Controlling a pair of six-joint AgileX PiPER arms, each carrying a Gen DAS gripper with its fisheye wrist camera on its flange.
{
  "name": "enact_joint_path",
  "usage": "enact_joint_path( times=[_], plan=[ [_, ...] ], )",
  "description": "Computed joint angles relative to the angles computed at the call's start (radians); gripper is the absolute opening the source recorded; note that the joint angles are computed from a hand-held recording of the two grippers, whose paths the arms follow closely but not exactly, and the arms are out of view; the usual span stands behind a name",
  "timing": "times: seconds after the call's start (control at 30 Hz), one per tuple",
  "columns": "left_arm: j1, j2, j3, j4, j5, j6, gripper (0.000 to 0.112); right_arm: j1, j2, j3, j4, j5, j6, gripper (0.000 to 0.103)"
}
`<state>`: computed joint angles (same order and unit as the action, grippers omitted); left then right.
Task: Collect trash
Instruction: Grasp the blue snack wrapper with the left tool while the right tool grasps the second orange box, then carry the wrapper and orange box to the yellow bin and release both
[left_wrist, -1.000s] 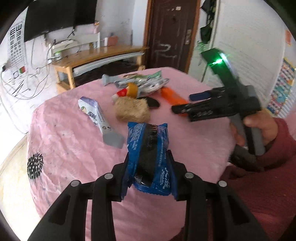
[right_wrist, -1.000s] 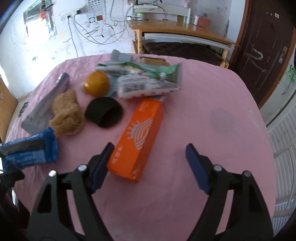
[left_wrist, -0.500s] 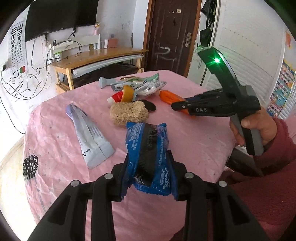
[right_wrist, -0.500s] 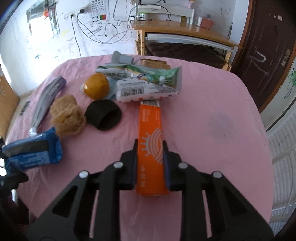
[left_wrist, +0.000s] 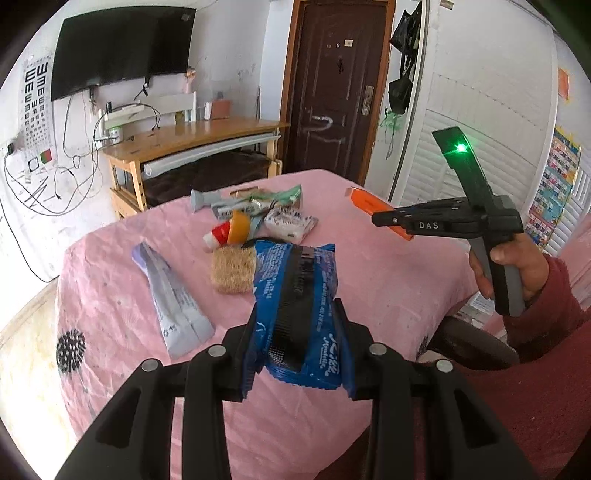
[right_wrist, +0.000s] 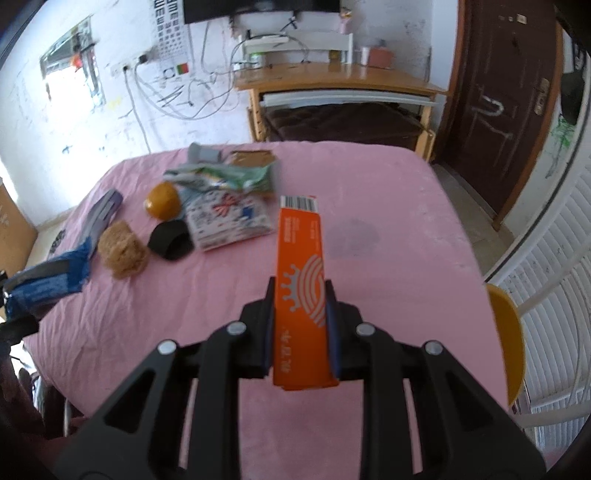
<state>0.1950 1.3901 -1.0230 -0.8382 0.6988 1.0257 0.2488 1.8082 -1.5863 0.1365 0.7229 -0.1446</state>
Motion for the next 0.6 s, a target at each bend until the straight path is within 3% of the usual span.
enact_joint_path(
  times=[0.27, 0.6],
  plan=[
    [-0.08, 0.021, -0.067, 0.099, -0.054, -0.144, 0.032, -0.075, -0.018, 0.012, 0.028, -0.028, -0.019, 0.022],
    [-0.264, 0.124, -0.259, 0.416, -0.098, -0.532, 0.032, -0.207, -0.033, 0.034, 0.088, -0.061, -0.086, 0.022]
  ],
)
